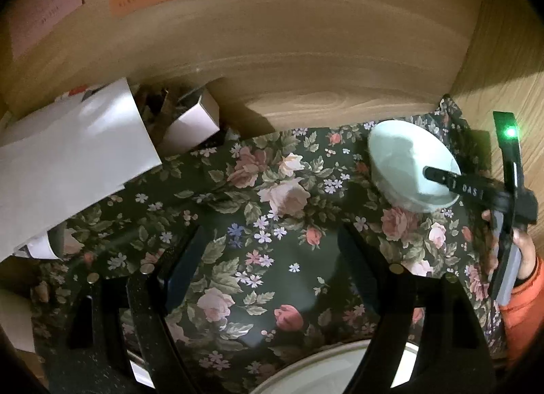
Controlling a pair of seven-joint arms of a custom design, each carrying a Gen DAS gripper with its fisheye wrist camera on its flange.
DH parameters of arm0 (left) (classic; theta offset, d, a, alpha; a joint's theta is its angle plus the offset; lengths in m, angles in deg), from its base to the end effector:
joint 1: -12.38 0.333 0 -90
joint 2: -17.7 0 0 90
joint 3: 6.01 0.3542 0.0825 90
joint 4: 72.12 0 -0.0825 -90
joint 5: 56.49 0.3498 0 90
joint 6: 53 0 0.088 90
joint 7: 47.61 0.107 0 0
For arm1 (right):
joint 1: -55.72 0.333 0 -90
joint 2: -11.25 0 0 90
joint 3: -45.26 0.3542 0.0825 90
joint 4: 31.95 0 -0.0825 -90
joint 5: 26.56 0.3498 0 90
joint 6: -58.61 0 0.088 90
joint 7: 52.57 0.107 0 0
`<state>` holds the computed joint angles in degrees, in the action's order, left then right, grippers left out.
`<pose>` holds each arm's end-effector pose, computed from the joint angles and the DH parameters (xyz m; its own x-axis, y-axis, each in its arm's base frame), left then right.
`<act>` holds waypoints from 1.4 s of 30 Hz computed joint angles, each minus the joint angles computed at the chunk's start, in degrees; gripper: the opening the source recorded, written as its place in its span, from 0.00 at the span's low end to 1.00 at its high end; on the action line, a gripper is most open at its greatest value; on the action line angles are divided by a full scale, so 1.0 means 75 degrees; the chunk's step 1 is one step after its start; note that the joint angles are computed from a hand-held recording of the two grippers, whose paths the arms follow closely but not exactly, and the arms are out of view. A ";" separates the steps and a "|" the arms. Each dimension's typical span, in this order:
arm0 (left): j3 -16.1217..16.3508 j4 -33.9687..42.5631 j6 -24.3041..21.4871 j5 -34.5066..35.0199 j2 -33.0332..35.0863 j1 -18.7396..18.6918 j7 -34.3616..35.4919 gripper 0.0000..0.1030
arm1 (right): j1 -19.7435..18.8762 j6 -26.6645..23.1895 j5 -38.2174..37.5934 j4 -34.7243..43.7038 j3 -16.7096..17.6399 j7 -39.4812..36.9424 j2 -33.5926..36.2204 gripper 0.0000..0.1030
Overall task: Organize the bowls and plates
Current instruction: 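Close the right tool on the mint-green bowl rim while the left tool grips it too, then lift the mint-green bowl and carry it over the bowl stack with both tools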
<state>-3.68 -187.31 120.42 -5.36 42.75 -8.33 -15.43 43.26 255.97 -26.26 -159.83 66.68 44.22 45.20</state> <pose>0.5713 -0.2542 0.3427 -0.1742 -0.9845 -0.0193 -0.7936 0.1520 -0.5891 0.5861 0.0720 0.2589 -0.0056 -0.9616 -0.2745 -0.8081 0.1660 -0.5651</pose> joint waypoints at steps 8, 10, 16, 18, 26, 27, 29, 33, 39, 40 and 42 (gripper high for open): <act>-0.0422 0.0116 -0.0347 -0.0633 0.0217 0.0181 0.0506 0.78 | -0.0346 0.0350 -0.0885 -0.0754 0.0723 0.0177 -0.0211 0.18; -0.0548 0.0158 -0.0416 -0.0882 0.0293 0.0249 0.0702 0.77 | -0.0308 0.0424 -0.1082 -0.0944 0.0778 0.0280 -0.0276 0.18; -0.0944 0.0478 -0.0980 -0.1602 0.0645 0.0363 0.1544 0.61 | -0.0501 0.0458 -0.1788 -0.0929 0.0947 0.0463 -0.0042 0.18; -0.1068 0.0571 -0.1124 -0.1887 0.0757 0.0407 0.1830 0.54 | -0.0579 0.0461 -0.1947 -0.0841 0.1024 0.0478 0.0099 0.20; -0.1033 0.0891 -0.1399 -0.2161 0.1041 0.0180 0.2415 0.34 | -0.0873 0.0642 -0.2426 -0.0652 0.1193 0.0593 0.0491 0.22; -0.1079 0.0949 -0.1448 -0.2222 0.1096 0.0190 0.2526 0.31 | -0.0916 0.0670 -0.2464 -0.0662 0.1233 0.0628 0.0510 0.22; -0.1266 0.1042 -0.1520 -0.2444 0.1198 0.0311 0.2838 0.24 | -0.1027 0.0753 -0.2587 -0.0722 0.1294 0.0683 0.0526 0.22; -0.1200 0.1145 -0.1581 -0.2600 0.1296 0.0171 0.3056 0.19 | -0.0939 0.0968 -0.2697 -0.0836 0.1145 0.0812 0.0458 0.22; -0.1155 0.1042 -0.1496 -0.2713 0.1226 0.0140 0.3095 0.19 | -0.0818 0.1067 -0.2852 -0.0893 0.0978 0.1124 0.0362 0.21; -0.1127 0.0990 -0.1440 -0.2701 0.1191 0.0122 0.3071 0.19 | -0.0770 0.1119 -0.2841 -0.0931 0.0933 0.1176 0.0315 0.21; -0.1021 0.0871 -0.1319 -0.2607 0.1095 0.0043 0.2979 0.19 | -0.0598 0.1236 -0.2809 -0.1012 0.0784 0.1250 0.0195 0.21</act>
